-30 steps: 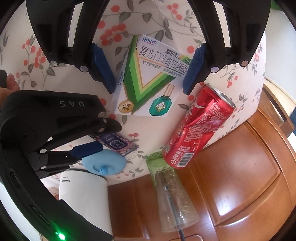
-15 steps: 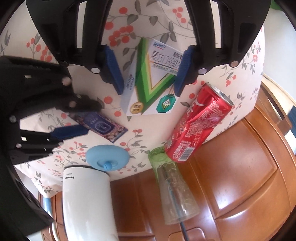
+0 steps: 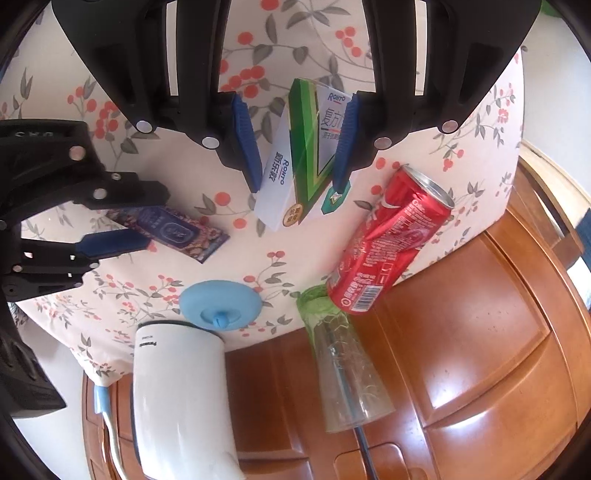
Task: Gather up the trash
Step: 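Grasp the green-and-white box with the left tool while the right tool grasps the hand-cream tube, then carry the box and hand-cream tube down over the pink bin and release both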
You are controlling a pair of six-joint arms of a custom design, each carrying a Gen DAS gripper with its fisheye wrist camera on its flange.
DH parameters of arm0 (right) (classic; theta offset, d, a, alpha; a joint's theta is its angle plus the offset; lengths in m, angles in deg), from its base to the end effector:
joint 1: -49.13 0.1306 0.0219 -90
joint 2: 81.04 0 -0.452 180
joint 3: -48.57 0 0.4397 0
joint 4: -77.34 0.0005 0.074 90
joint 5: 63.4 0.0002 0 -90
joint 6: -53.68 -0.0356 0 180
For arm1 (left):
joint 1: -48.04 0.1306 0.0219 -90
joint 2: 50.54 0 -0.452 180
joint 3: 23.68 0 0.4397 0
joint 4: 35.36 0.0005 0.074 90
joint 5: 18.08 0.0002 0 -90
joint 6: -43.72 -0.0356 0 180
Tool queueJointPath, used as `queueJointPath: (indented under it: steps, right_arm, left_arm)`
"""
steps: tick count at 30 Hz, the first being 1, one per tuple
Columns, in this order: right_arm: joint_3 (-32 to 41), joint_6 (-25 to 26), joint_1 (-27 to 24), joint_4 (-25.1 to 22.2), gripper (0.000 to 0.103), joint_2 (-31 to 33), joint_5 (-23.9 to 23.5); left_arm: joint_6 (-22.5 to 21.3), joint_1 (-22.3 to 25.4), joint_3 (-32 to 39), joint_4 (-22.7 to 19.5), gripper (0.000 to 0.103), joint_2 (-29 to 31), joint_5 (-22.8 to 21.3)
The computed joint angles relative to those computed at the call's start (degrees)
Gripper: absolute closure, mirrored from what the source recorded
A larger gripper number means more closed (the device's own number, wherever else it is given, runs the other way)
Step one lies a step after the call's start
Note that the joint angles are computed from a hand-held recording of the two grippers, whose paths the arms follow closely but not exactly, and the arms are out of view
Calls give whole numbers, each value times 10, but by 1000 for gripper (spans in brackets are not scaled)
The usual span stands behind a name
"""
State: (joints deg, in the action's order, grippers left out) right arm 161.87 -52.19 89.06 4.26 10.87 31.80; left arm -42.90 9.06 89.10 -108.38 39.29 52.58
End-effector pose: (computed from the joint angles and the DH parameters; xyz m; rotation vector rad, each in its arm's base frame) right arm 0.3966 0.3271 0.6567 -0.4811 2.4463 0.3051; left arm 0.3914 -0.3022 0.6714 0.5863 2.3074 0.0657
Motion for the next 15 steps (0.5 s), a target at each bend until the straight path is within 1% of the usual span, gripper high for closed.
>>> queueJointPath:
  steps: [2,7,9,11,15]
  right_arm:
    - [0,-4,-2,3,63,-1,-10]
    - [-7,-6,-5,12,63,-9,-18]
    - [-12,-13,-9,17,64,-14,-32]
    - [-18,-15,-9,20,64,-18,-34]
    - [-26,-21,-9,24,64,-26,-44]
  left_arm:
    - [7,3,3,1,67,0,4]
    - [15,3,-8,14,69,-13,19]
    - [22,6,-17,25,70,-22,37]
    - [27,6,-22,26,70,-29,46]
    - [52,13,-28,30,72,-41,86]
